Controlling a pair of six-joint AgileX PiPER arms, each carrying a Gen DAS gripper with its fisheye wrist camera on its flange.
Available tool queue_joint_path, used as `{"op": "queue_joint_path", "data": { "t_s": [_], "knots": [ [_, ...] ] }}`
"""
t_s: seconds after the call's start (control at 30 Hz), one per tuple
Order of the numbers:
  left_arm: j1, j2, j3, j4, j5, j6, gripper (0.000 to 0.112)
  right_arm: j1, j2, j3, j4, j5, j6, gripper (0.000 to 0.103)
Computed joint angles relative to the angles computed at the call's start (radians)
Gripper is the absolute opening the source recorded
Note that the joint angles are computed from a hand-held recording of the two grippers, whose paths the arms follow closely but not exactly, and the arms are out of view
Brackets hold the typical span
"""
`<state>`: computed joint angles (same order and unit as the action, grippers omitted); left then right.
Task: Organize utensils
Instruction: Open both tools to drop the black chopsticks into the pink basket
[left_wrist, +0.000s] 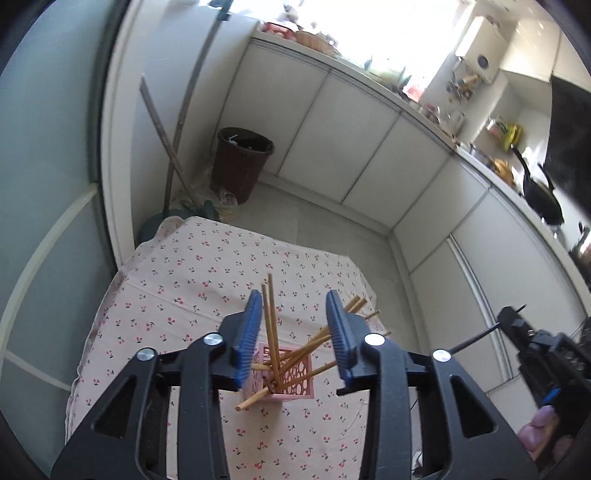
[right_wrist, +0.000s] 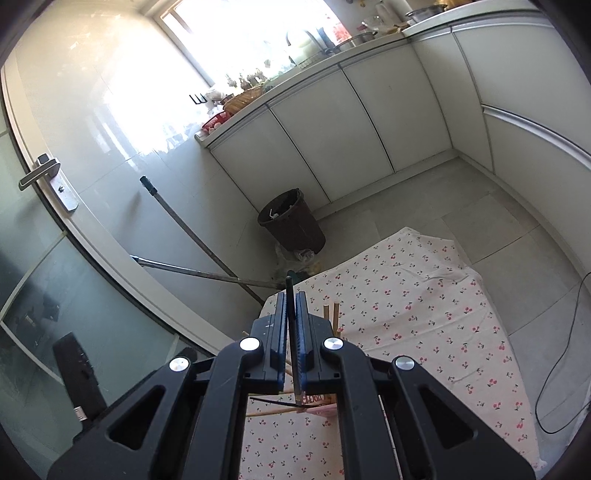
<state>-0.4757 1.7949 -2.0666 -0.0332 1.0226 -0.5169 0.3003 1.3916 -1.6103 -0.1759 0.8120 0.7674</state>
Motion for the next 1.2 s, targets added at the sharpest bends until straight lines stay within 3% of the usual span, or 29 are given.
{"op": "queue_joint_path", "data": {
  "t_s": [0.17,0.3,0.4,0.7,0.73,0.83,0.93,1.0,1.07,1.2],
  "knots": [
    [0.024,0.012,-0.009,-0.044,0.022,0.011,0.036,-0.003,0.065,-0.014,-0.019,-0.014,0.028,0.005],
    [0.017,0.01,0.002,-0.046,0.018,0.018,0.036,-0.003,0.117,0.045,-0.012,-0.087,0.042,0.009],
    [-0.014,-0.024,0.034,-0.003,-0.006,0.019,0.036,0.015,0.117,0.061,-0.023,-0.068,0.036,0.012],
    [-0.175,-0.121,0.127,0.26,-0.036,-0.102,0.045,0.216,-0.021,0.088,-0.419,0.109,0.237,0.014],
    [-0.193,-0.129,0.139,0.28,-0.036,-0.11,0.048,0.23,-0.035,0.102,-0.439,0.12,0.253,0.016],
    [-0.239,-0.156,0.188,0.337,-0.048,-0.153,0.064,0.287,-0.076,0.155,-0.511,0.17,0.313,0.036],
    [-0.299,-0.192,0.258,0.456,-0.065,-0.245,0.078,0.34,-0.095,0.193,-0.577,0.24,0.35,0.037],
    [-0.333,-0.203,0.293,0.523,-0.059,-0.291,0.078,0.353,-0.111,0.223,-0.587,0.257,0.367,0.038],
    [-0.347,-0.21,0.314,0.531,-0.058,-0.299,0.079,0.369,-0.127,0.262,-0.603,0.274,0.395,0.05],
    [-0.369,-0.228,0.374,0.532,-0.065,-0.309,0.081,0.408,-0.158,0.329,-0.643,0.314,0.443,0.052]
  ]
}}
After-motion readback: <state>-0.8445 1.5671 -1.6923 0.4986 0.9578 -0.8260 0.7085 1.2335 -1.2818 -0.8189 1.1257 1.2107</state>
